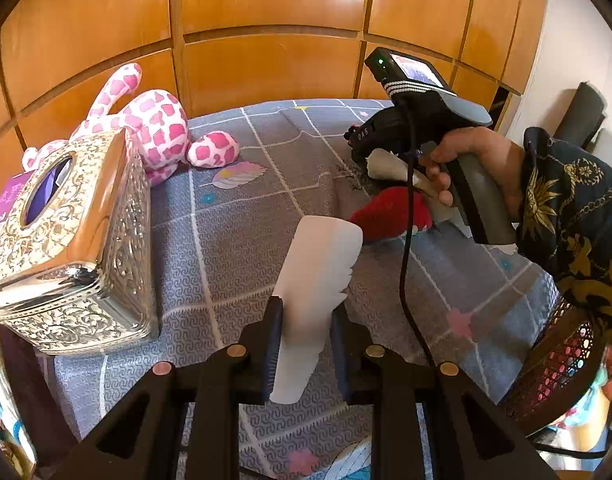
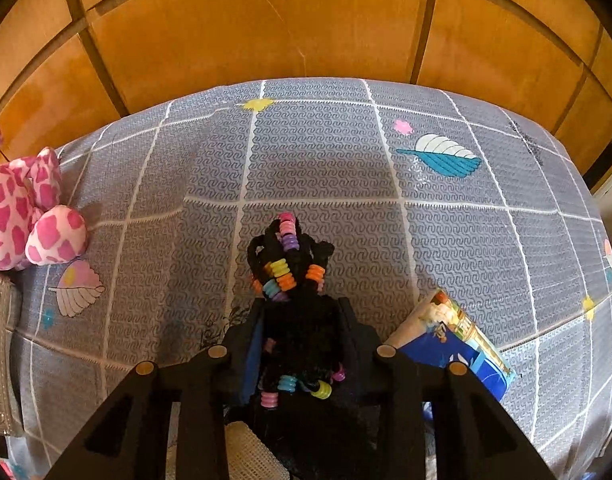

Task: Organize soft objects
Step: 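Grasp the white sock with the left gripper while the right grasps the black hair piece, then carry the white sock to the gold tray and release it with the left gripper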

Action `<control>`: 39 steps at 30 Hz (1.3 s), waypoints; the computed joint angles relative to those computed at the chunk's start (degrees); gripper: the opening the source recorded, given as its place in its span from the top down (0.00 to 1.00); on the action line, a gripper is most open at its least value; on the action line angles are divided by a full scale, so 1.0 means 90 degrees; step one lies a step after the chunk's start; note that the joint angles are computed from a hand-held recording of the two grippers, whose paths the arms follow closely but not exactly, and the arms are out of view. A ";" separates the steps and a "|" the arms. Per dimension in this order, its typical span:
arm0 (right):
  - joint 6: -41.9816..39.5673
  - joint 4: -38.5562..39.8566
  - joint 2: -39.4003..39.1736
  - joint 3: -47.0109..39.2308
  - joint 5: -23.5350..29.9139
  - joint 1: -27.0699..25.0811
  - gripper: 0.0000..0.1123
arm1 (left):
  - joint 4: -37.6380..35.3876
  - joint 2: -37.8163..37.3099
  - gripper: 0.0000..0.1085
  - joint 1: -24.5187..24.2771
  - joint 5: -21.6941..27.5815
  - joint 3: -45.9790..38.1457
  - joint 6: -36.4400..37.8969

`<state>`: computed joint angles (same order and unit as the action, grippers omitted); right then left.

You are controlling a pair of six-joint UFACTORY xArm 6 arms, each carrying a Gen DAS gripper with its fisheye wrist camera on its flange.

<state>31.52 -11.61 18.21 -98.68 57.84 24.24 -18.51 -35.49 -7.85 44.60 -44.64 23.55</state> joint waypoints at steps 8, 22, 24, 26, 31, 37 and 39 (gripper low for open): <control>0.0049 -0.0444 0.0248 -0.0380 0.0191 0.0179 0.71 | 0.0008 0.0347 0.80 -0.0074 0.0026 -0.0457 -0.0215; 0.0007 -0.0636 0.0353 -0.0573 0.0374 0.0299 0.71 | 0.0041 0.1956 0.80 0.0573 -0.0169 -0.2710 -0.0868; 0.0011 -0.0654 0.0357 -0.0586 0.0390 0.0321 0.71 | 0.0091 0.2159 0.80 0.0860 -0.0091 -0.3031 -0.1012; -0.0003 -0.0655 0.0355 -0.0568 0.0370 0.0311 0.71 | 0.0095 0.2378 0.80 0.1201 -0.0007 -0.3375 -0.1148; 0.0040 -0.0707 0.0382 -0.0599 0.0393 0.0379 0.71 | 0.0295 0.2687 0.80 0.2037 0.0031 -0.3851 -0.1395; 0.0057 -0.0777 0.0384 -0.0599 0.0405 0.0424 0.71 | 0.0324 0.2399 0.80 0.3255 0.0024 -0.3531 -0.1260; 0.0070 -0.0831 0.0390 -0.0603 0.0415 0.0452 0.71 | 0.0323 0.2165 0.80 0.3732 0.0051 -0.3182 -0.1092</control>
<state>32.15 -19.08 21.72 -104.11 61.57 28.31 -15.60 -16.00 25.74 45.06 -73.28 13.72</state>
